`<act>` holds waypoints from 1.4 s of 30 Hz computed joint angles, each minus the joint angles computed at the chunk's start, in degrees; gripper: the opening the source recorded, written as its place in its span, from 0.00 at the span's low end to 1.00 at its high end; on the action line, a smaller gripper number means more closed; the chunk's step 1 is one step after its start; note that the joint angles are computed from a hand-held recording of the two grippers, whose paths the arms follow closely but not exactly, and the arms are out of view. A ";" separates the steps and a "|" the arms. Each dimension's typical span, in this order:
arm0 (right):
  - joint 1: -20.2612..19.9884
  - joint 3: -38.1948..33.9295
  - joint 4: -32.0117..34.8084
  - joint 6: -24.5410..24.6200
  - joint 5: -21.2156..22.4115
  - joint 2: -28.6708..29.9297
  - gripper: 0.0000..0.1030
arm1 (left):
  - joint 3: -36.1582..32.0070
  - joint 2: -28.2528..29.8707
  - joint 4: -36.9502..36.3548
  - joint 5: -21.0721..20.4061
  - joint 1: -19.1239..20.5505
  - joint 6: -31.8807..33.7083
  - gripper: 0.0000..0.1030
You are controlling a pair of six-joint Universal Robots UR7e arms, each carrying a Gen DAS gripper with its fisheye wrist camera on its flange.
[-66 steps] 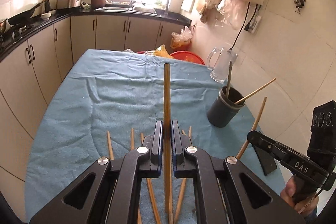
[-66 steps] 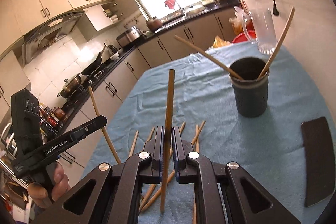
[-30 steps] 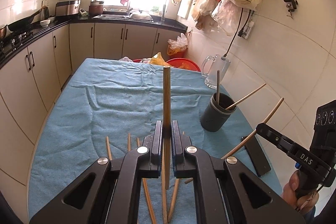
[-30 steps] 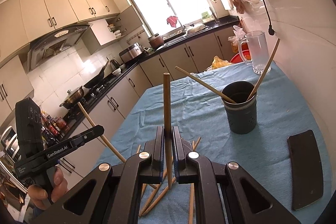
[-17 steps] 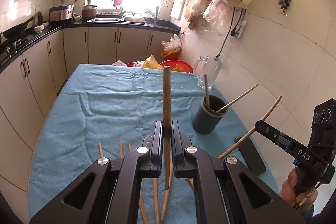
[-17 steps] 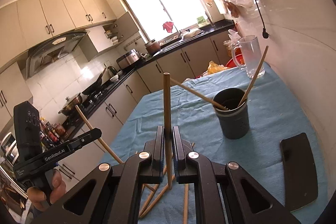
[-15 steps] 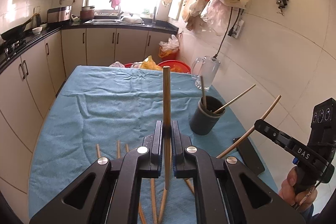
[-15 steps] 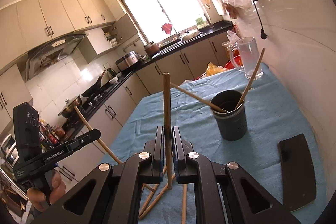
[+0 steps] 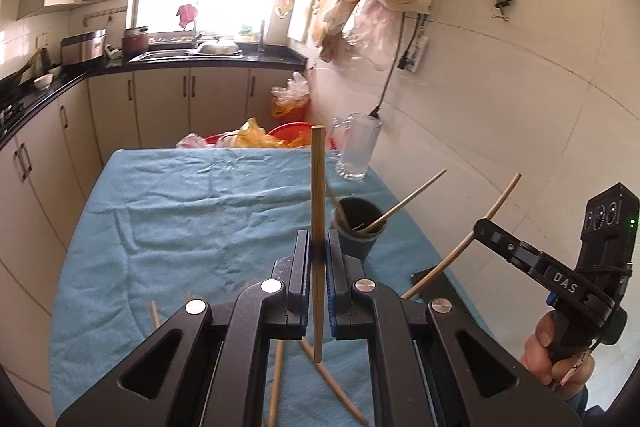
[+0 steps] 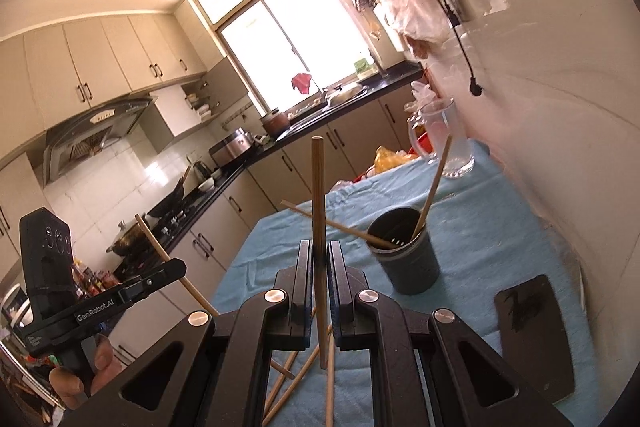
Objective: Organize utensils
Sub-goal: 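Lift the chopstick upright with the right gripper over the holder cup, then drop the chopstick into the cup and open the right gripper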
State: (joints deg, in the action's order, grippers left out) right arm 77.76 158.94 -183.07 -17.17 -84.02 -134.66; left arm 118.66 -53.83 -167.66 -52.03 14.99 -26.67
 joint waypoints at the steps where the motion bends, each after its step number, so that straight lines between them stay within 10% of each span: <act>1: -0.24 -0.34 0.35 0.06 0.04 -0.55 0.08 | -0.75 0.40 -0.03 -0.25 0.00 0.59 0.06; 21: 12.72 -12.98 -10.24 1.63 -17.32 12.83 0.08 | -24.10 14.40 1.30 -0.84 2.85 11.07 0.06; 42: 5.51 -17.72 -10.69 -0.64 -16.60 25.17 0.08 | -31.23 21.55 4.44 -3.49 8.49 10.03 0.07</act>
